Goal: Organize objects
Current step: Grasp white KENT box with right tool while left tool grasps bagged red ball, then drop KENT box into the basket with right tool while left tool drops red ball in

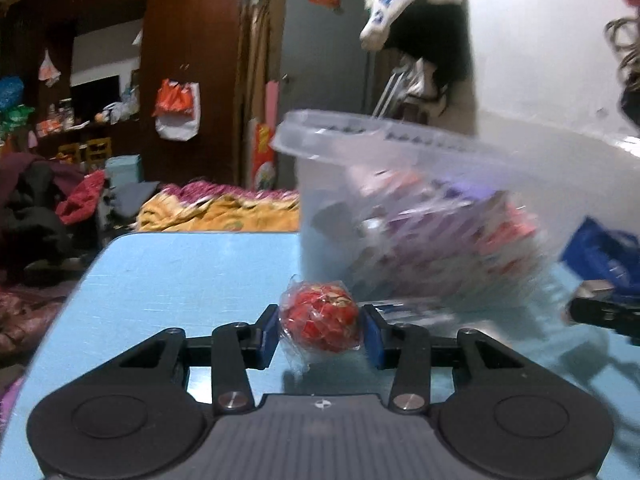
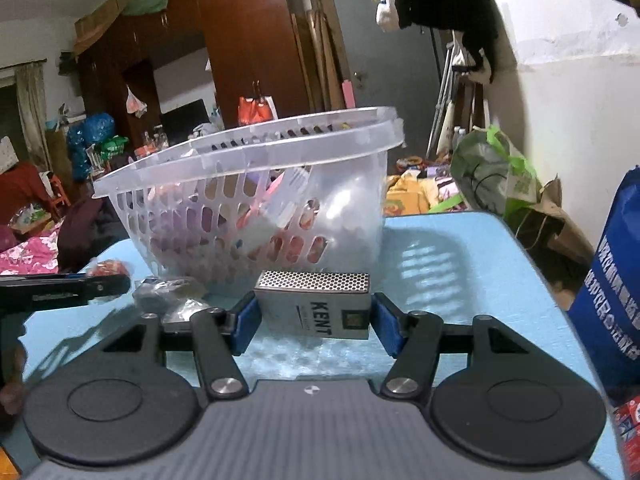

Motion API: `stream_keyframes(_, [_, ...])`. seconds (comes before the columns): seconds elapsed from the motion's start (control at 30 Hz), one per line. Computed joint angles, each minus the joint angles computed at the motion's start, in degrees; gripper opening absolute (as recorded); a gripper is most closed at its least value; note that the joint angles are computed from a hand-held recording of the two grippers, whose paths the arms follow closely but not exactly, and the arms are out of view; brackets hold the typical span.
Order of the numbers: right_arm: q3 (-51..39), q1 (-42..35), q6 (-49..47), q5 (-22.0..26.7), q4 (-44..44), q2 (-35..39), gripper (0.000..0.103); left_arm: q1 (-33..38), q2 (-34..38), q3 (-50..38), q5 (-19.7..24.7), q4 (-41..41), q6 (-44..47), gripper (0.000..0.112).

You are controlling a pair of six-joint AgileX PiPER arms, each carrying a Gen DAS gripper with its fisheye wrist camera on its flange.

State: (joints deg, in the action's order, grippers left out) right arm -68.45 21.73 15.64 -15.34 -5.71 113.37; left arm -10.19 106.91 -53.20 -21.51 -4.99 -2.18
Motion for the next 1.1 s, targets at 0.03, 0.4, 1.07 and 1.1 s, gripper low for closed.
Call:
stream_keyframes(0.03, [0.4,0.1,-1.1,-0.8,1.1,-0.1,0.063,-0.3,-0.4,1.4,-1.9,1.7,-1.7,0.047])
stream_keyframes(0.4, [5.1,-0.4,3.8,-7.5,-3.2,-0.4,0.063,-0.8,-1.5,10.5,-15.6,14.0,-14.1,0.048])
stream_keyframes(1.07, [16.5,-3.0,7.1,-32.8,-10.8,-4.6,0.063,2.4,-6.5,15.5,-28.7,25.9,-19.9,0.048])
stream_keyframes(1.1, [15.9,-3.2,7.2,-32.2,-11.8,-6.3,0.063,1.0,-8.6,13.1,-24.9,23.8,-17.7,0.048])
